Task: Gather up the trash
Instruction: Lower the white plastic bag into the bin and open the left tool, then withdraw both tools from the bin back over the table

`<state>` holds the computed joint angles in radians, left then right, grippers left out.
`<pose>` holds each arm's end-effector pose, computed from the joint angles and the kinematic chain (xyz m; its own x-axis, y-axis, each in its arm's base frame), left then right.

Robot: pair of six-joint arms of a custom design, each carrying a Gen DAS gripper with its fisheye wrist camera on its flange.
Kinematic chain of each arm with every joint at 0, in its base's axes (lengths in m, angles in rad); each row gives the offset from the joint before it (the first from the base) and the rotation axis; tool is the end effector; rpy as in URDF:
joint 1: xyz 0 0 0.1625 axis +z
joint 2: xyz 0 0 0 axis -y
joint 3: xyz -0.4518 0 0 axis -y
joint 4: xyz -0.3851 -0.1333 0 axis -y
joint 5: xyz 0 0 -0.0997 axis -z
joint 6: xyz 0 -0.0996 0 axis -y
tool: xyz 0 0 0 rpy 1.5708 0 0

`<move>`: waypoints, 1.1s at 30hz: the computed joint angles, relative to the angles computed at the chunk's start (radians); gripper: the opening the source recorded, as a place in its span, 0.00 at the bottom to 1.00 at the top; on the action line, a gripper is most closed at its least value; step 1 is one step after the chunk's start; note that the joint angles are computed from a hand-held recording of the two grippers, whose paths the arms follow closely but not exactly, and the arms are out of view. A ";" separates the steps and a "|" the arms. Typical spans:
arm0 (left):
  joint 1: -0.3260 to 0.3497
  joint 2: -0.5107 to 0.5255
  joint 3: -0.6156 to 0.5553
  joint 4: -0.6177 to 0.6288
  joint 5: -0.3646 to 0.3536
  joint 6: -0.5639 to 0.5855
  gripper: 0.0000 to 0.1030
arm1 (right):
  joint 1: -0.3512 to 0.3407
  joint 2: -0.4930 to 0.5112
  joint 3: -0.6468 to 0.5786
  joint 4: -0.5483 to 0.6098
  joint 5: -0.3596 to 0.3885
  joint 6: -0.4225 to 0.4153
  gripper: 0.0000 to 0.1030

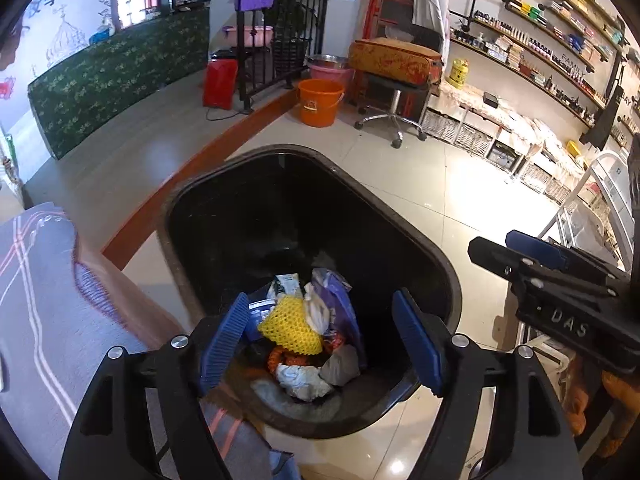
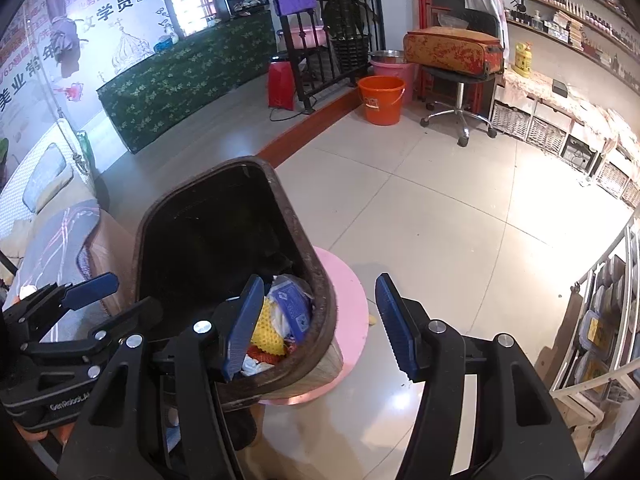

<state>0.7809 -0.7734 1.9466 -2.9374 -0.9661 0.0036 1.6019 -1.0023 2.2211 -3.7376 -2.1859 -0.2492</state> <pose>-0.2825 -0.5474 0.0618 -0.6542 0.5099 -0.5586 0.6994 0.6890 -0.1902 0.0913 -0.4976 0.2153 -0.8008 0.2856 0.5265 -0.2225 0.6743 -0.7042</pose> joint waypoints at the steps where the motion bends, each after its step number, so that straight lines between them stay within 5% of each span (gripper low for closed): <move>1: -0.001 -0.002 0.000 -0.003 0.009 -0.003 0.72 | 0.005 0.003 -0.003 -0.003 -0.003 -0.007 0.57; 5: -0.004 -0.039 0.036 -0.034 0.042 -0.027 0.75 | 0.018 0.015 -0.015 -0.011 -0.007 -0.021 0.70; 18: 0.004 -0.229 0.204 -0.089 0.250 -0.143 0.85 | 0.126 0.104 -0.088 0.099 0.062 -0.044 0.81; 33: 0.090 -0.612 0.362 0.225 0.534 -0.520 0.86 | 0.297 0.298 -0.332 0.495 0.243 -0.063 0.81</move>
<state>0.8712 -1.3850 2.3090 -2.7125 -0.4322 -0.5163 1.8988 -0.7046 1.8895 -3.2422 -1.9424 -0.3124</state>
